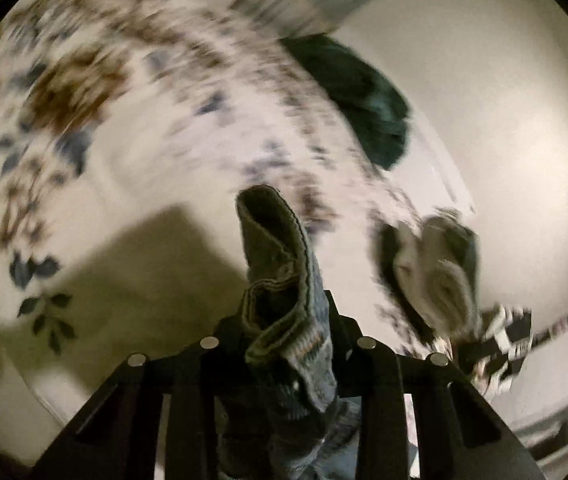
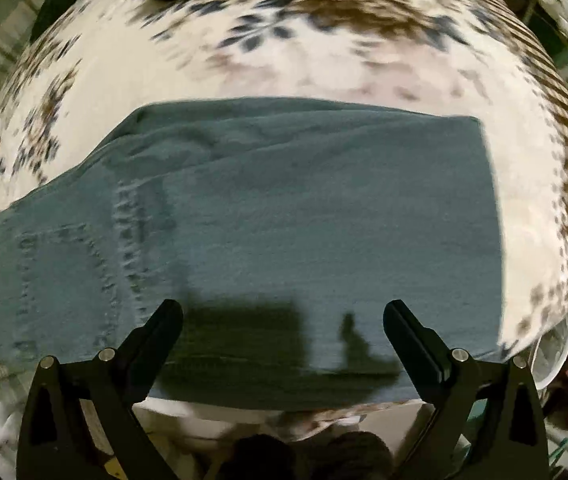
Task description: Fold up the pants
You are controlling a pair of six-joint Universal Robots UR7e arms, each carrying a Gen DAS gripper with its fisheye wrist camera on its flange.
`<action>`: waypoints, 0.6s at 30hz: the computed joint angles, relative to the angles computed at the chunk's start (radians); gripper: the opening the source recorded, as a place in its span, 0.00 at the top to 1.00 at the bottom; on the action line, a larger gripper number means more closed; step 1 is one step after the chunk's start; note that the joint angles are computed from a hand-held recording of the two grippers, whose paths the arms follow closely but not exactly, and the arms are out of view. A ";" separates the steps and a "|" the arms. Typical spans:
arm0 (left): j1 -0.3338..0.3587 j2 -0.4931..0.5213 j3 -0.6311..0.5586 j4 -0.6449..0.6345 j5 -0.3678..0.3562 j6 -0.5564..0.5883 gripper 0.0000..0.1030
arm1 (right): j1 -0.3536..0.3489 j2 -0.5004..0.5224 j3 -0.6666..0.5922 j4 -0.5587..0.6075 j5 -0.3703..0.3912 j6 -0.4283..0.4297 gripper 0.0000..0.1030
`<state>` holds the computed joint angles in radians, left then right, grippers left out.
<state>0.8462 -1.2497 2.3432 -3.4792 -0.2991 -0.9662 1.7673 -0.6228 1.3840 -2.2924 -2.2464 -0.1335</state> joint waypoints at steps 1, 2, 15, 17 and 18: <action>-0.028 0.007 -0.024 0.025 0.015 0.035 0.75 | -0.009 -0.010 0.000 -0.001 0.002 -0.003 0.01; -0.046 0.021 -0.055 0.038 0.019 0.071 0.75 | -0.019 -0.021 -0.001 -0.001 0.002 -0.005 0.01; -0.062 0.413 -0.550 0.188 -0.364 0.308 0.77 | -0.165 -0.179 -0.068 -0.006 0.006 -0.032 0.01; -0.038 0.491 -0.625 0.247 -0.429 0.338 0.98 | -0.190 -0.191 -0.082 -0.011 -0.002 -0.032 0.01; -0.024 0.525 -0.664 0.295 -0.462 0.354 0.97 | -0.204 -0.196 -0.091 -0.012 -0.008 -0.029 0.01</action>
